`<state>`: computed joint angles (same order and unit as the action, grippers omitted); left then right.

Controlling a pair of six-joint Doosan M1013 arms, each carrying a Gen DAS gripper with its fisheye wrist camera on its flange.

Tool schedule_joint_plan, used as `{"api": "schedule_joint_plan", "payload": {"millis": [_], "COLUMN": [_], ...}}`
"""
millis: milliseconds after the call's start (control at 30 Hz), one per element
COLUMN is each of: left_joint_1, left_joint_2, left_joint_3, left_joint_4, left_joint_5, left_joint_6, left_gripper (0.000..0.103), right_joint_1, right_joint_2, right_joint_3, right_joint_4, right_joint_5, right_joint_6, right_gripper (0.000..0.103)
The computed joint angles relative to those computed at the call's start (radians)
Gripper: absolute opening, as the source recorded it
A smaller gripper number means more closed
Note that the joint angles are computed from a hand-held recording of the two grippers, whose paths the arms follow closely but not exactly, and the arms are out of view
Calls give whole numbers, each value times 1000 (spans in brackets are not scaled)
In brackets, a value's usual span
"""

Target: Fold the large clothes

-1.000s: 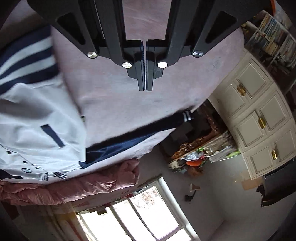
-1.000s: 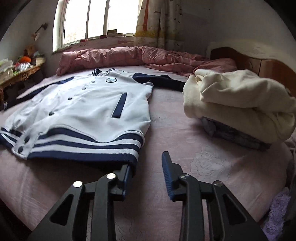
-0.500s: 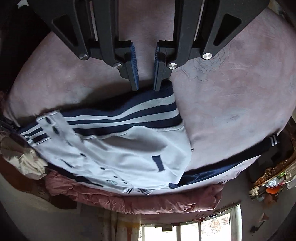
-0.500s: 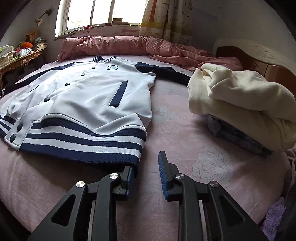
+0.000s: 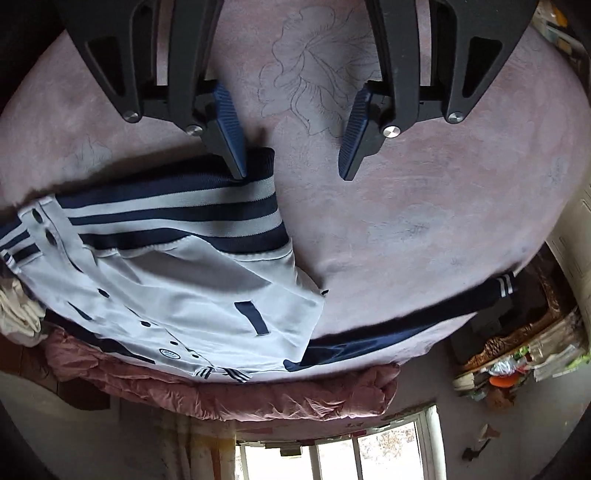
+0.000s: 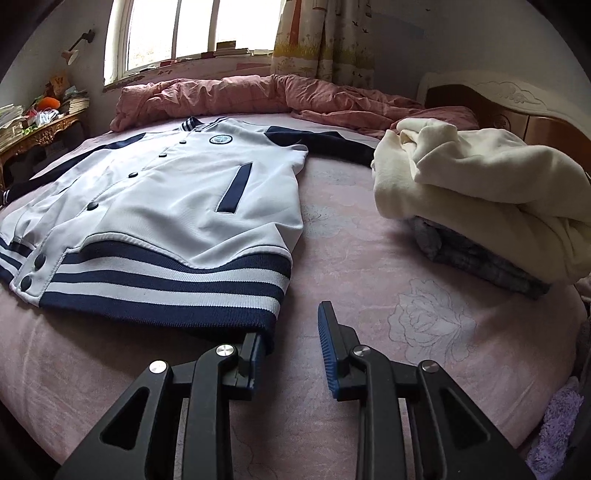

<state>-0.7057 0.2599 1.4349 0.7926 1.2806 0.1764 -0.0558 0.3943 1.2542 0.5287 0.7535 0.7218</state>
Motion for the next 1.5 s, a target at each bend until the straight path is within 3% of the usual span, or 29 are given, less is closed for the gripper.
{"api": "schedule_joint_plan", "payload": {"millis": [100, 167, 200, 300, 367, 433, 467, 500, 533, 600, 633, 767, 867, 933, 1067, 1133, 1200, 1300, 1500], "left_joint_1": [3, -3, 2, 1, -6, -17, -18, -23, -35, -51, -54, -39, 17, 56, 134, 173, 203, 228, 257], "left_joint_2": [-25, -22, -18, 4, 38, 62, 61, 52, 51, 36, 22, -49, -51, -20, 121, 172, 197, 209, 202], "left_joint_3": [44, 45, 37, 1, -33, -43, -43, -33, -30, -16, -7, 11, -43, -100, -275, -326, -342, -326, -287], "left_joint_4": [40, 48, -15, -27, 24, 92, 89, 103, 145, 212, 230, 283, 245, 232, 161, 99, 47, 24, -72], "left_joint_5": [-97, -141, -175, -108, 10, 81, 75, 49, 56, 40, 15, -114, -141, -118, 15, 26, 3, -46, -119], "left_joint_6": [-72, 7, 79, 96, 102, 119, 110, 80, 48, 3, -29, -130, -156, -108, 59, 95, 102, 102, 120], "left_gripper": [28, 27, 36, 50, 64, 53, 21, 6, 6, 5, 5, 5, 5, 5, 5, 5, 5, 5, 6], "right_joint_1": [-3, -8, -6, 8, 10, 7, 5, 3, -1, -8, -15, -34, -55, -39, 36, 77, 107, 128, 127], "right_joint_2": [4, 7, 5, -7, -8, -4, -3, -3, -3, -8, -9, -10, 41, 75, 174, 233, 289, 371, 498], "right_joint_3": [-5, -5, 1, 25, 24, 18, 16, 16, 18, 26, 27, 8, -95, -168, -368, -471, -562, -686, -860], "right_joint_4": [8, 33, 30, -9, -19, -9, 0, 11, 26, 70, 113, 241, 348, 330, 106, -31, -139, -202, -171], "right_joint_5": [-3, 7, -2, -53, -54, -41, -36, -34, -34, -28, -8, 44, 166, 165, 139, 149, 178, 251, 395], "right_joint_6": [69, 107, 104, 80, 78, 81, 81, 81, 83, 69, 36, -44, 39, 101, 248, 338, 422, 491, 546], "right_gripper": [27, 27, 27, 27, 27, 27, 27, 27, 27, 17, 5, 3, 3, 3, 3, 3, 3, 3, 3]}}
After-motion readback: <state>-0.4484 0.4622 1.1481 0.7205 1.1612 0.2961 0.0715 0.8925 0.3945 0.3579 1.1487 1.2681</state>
